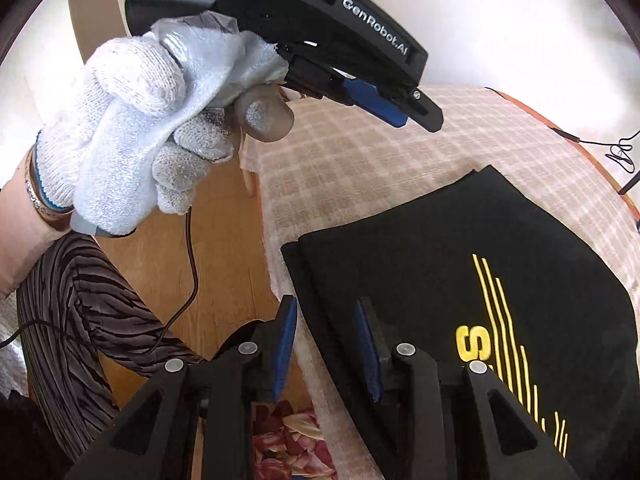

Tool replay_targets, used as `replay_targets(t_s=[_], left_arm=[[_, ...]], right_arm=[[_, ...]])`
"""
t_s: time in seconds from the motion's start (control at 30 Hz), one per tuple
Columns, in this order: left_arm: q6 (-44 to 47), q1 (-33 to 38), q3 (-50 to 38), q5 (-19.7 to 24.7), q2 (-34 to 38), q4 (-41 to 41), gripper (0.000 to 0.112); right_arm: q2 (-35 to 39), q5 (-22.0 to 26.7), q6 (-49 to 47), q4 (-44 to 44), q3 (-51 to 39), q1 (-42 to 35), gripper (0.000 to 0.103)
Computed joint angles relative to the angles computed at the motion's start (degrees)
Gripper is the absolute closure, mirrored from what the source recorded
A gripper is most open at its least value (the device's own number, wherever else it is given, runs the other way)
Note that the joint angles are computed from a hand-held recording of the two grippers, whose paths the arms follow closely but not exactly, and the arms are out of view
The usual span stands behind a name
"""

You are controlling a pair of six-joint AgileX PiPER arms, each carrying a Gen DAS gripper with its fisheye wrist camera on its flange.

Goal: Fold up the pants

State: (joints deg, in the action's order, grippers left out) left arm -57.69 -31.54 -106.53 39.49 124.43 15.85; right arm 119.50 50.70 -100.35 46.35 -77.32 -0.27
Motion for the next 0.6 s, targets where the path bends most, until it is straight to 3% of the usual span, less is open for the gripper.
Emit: replay_targets(t_s=[0.2, 0.27, 0.37, 0.47, 0.53, 0.6], left_arm=[[-0.93, 0.66, 4.42, -2.72, -2.66, 0.56, 0.086], [-0.93, 1.09, 5.57, -3.38, -3.11, 0.06, 0.086], [-1.13, 1.43, 7.02, -4.19, -3.64, -0.22, 0.086], [-2.17, 1.25, 7.69, -3.83, -3.87, 1.12, 0.086], [-2.77, 1.32, 8.53, -4.18, -4.19, 1.17, 0.086], [-2.74, 1.41, 9.07, -4.59, -4.39, 0.96, 0.086]], right_arm=[[3.12, -1.6, 2.17, -0.55, -3.02, 2.81, 0.077], [3.21, -1.97, 2.52, -0.82, -3.39, 2.74, 0.086], [2.81, 0.47, 2.26, -0.98, -3.6, 1.93, 0.086], [0.28, -7.18, -2.78, 0.13, 1.82, 3.75, 0.084], [0.28, -8.54, -3.31, 1.08, 2.19, 4.2, 0.084], [0.88, -8.44, -2.16, 1.32, 1.12, 4.31, 0.097]])
